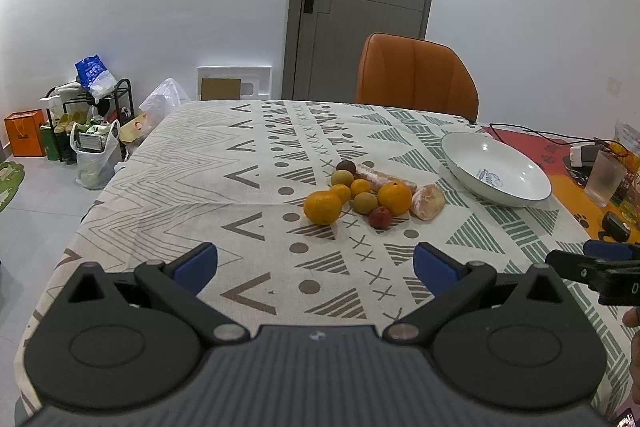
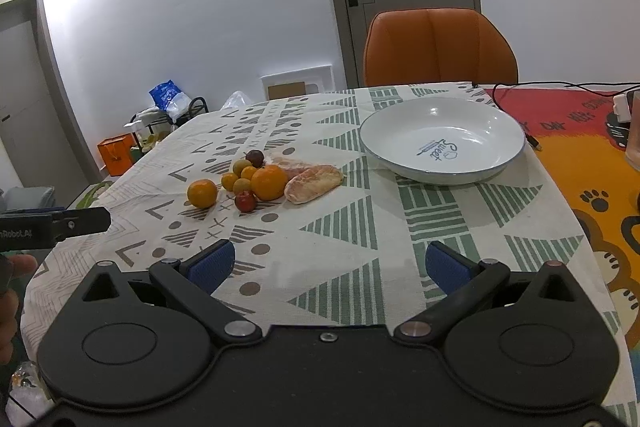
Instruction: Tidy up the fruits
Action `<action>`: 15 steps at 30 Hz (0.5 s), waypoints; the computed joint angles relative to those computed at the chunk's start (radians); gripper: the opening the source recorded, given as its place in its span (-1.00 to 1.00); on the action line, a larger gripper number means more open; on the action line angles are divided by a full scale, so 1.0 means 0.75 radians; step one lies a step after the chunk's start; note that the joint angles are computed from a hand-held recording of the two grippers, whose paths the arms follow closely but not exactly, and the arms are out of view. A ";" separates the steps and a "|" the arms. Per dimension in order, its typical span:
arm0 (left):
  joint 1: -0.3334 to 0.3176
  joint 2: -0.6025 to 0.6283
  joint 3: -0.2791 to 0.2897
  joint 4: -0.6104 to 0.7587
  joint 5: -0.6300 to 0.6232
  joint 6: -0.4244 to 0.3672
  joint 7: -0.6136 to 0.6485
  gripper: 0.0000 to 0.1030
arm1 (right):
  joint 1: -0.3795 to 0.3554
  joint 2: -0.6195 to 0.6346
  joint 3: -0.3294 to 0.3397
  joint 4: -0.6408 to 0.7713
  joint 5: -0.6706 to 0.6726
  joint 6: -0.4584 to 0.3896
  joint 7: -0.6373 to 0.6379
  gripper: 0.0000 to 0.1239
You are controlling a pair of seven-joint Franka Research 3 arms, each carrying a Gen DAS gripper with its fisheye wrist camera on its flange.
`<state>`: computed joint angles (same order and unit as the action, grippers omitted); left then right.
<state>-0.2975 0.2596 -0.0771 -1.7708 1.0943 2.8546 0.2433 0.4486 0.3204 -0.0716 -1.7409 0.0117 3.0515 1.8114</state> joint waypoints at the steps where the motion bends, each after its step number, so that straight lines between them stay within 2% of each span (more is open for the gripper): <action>1: 0.000 0.001 -0.001 0.000 -0.004 -0.002 0.003 1.00 | 0.003 0.000 -0.003 0.000 -0.002 0.000 0.002 0.66; 15: 0.002 0.003 0.002 -0.005 -0.022 0.015 0.015 1.00 | -0.008 0.010 0.012 0.017 0.000 -0.008 -0.019 0.66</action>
<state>-0.2960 0.2622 -0.0758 -1.7745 1.0778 2.8662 0.2542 0.4426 0.3280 -0.0629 -1.7282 0.0119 3.0451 1.7970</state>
